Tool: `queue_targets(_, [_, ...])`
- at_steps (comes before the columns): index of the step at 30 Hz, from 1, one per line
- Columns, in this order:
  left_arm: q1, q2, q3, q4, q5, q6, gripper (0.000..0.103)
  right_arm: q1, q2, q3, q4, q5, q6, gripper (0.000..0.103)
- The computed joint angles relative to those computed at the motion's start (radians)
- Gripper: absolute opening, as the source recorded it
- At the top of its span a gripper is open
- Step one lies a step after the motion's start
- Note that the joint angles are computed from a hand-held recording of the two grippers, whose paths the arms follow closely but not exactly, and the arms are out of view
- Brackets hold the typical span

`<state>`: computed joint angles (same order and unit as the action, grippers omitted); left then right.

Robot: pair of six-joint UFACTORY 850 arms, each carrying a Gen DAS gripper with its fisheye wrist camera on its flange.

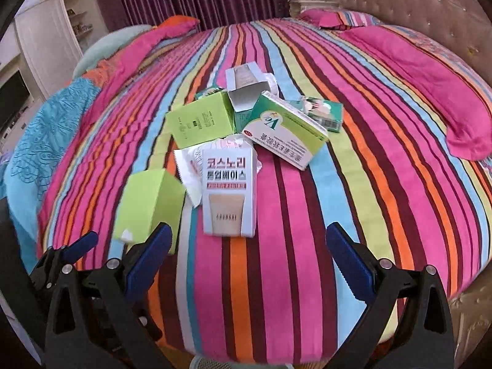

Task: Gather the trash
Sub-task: 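Grasp the lime green box with the left tool while the right tool grasps the white Korean-text box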

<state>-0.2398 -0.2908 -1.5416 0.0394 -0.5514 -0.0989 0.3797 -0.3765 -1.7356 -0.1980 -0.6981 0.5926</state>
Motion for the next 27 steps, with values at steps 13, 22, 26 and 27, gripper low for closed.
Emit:
queue_targets(13, [0.015,-0.149,-0.159,-0.017,-0.066,0.036,0.074,-0.021,-0.192,-0.228,0.070,-0.120,-0.096,0.090])
queue_targets(22, [0.018,-0.136,-0.146,-0.042,-0.083,0.061,0.057,-0.040,-0.150,-0.172,0.204,-0.103,-0.181,0.046])
queue_targets(26, [0.026,-0.081,-0.094,-0.078,-0.067,0.089,0.057,-0.044,-0.047,-0.056,0.246,-0.050,-0.207,0.046])
queue_targets(27, [0.028,-0.055,-0.069,-0.088,-0.059,0.106,0.057,-0.045,-0.027,-0.034,0.250,-0.042,-0.216,0.046])
